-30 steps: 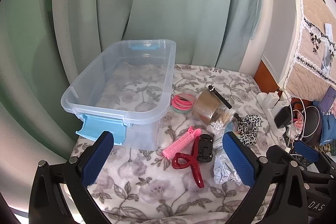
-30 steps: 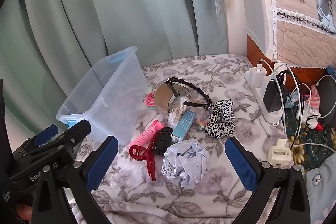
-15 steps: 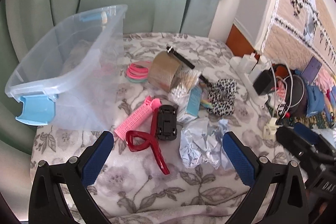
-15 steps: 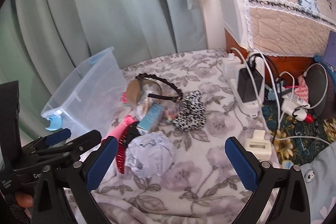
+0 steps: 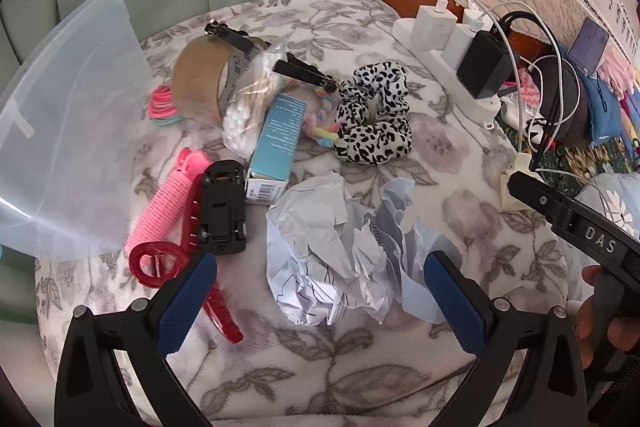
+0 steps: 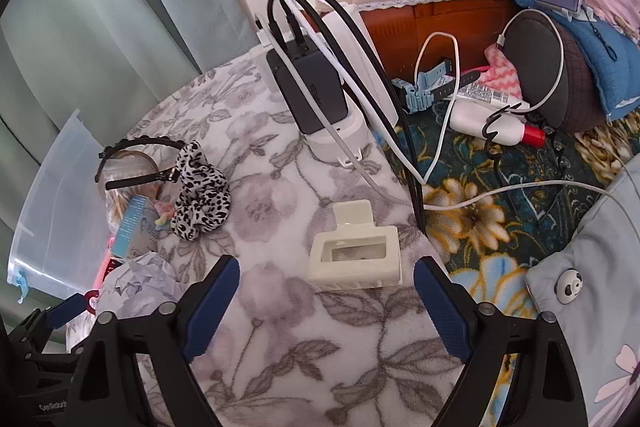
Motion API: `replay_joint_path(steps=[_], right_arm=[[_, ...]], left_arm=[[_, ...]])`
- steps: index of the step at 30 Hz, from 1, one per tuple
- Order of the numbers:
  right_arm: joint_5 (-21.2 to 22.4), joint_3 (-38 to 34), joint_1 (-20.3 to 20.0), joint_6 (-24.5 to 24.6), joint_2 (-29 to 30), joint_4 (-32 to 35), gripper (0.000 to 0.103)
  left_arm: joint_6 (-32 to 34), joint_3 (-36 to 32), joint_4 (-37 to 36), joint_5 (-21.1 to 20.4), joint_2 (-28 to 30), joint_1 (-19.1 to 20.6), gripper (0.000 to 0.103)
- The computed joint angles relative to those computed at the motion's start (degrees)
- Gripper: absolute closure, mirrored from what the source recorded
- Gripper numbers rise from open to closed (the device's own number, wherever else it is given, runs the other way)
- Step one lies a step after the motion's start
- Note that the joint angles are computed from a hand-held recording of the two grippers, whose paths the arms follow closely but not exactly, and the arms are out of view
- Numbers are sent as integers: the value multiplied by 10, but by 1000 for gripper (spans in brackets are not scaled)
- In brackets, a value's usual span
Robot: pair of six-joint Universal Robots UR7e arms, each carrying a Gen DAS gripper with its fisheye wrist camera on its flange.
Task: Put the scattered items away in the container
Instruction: 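Reach both tools toward the crumpled paper and white plastic clip, then grasp crumpled paper with left tool while right tool grasps white plastic clip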
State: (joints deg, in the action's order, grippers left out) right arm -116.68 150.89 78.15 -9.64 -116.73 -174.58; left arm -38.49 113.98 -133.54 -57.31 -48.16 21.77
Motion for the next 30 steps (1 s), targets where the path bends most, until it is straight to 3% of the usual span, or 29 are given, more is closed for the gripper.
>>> replay_joint_path(steps=[6, 9, 14, 18, 24, 30], right_arm=[[-8, -5, -24, 6, 45, -21, 36], [-12, -2, -24, 0, 49, -37, 47], [-8, 0, -26, -1, 48, -43, 48], [-5, 3, -16, 8, 35, -33, 48], [-49, -2, 61, 27, 27, -15, 48], [-104, -32, 183, 64, 66, -3, 48]], left_arm=[[9, -14, -13, -3, 22, 8, 2], [6, -12, -26, -15, 26, 14, 13], [-6, 8, -58, -29, 14, 19, 35], [-21, 27, -77, -36, -3, 21, 38], [-37, 61, -108, -33, -37, 11, 40], [-34, 92, -171, 15, -101, -7, 40]])
